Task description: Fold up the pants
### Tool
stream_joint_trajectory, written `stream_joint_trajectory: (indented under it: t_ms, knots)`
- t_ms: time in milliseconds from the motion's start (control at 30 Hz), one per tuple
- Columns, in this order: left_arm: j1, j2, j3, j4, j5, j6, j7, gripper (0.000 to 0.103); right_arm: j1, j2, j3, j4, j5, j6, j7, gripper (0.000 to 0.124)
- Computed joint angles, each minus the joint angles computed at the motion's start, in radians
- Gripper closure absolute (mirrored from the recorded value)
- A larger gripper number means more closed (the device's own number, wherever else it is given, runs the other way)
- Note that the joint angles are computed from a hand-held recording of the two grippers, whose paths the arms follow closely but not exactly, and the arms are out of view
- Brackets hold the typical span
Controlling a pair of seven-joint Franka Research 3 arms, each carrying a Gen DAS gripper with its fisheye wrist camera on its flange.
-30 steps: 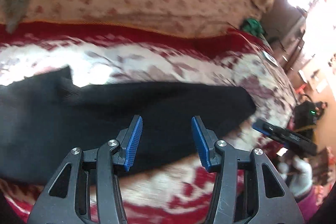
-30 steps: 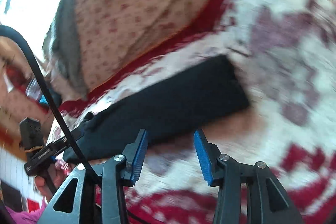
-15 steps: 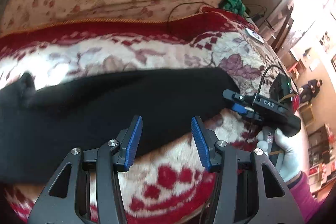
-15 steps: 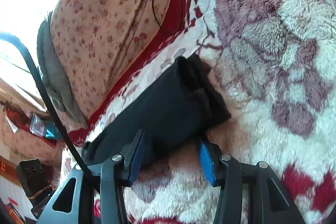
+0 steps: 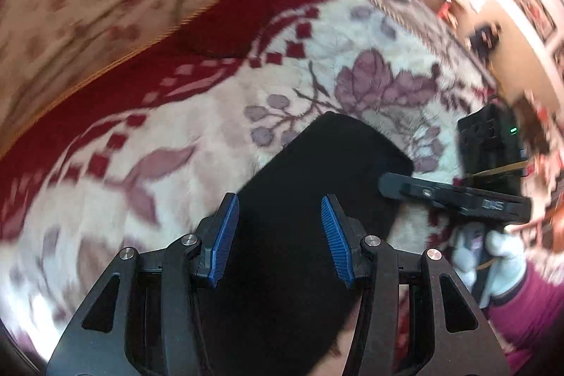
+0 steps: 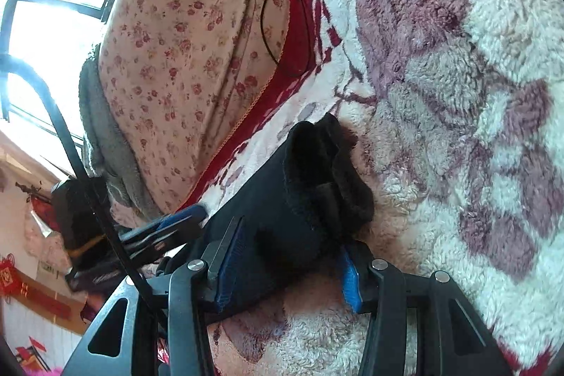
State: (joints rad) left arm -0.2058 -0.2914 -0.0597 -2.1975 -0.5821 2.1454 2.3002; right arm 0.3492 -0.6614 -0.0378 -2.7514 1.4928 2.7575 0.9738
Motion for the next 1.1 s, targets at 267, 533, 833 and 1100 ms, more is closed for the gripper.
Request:
stream_joint_trajectory:
  t_ms: [267,533,833,1100]
  knots:
    - [0.015,0.156,-0.045,0.132,0.059,-0.09,0.031,0.052,-0.013,-0.019,-0.026,-0.018,0.072,-0.063,-0.1,0.076]
    - [0.035,0.2,-0.083,0.173,0.049,-0.111,0.114,0.04,-0.04,-0.016,-0.005,-0.016,0.095,-0.081,-0.127,0.076]
    - [0.02,0.159,-0.085,0.117,-0.001,-0.065,0.186,0.088,-0.042,-0.007,0.02,-0.006,0.132,-0.067,-0.187,0.114]
    - [0.02,0.087,-0.046,0.096,-0.072,-0.073,0.192,0.091,-0.029,-0.062,0.058,0.014,0.126,-0.018,-0.221,0.114]
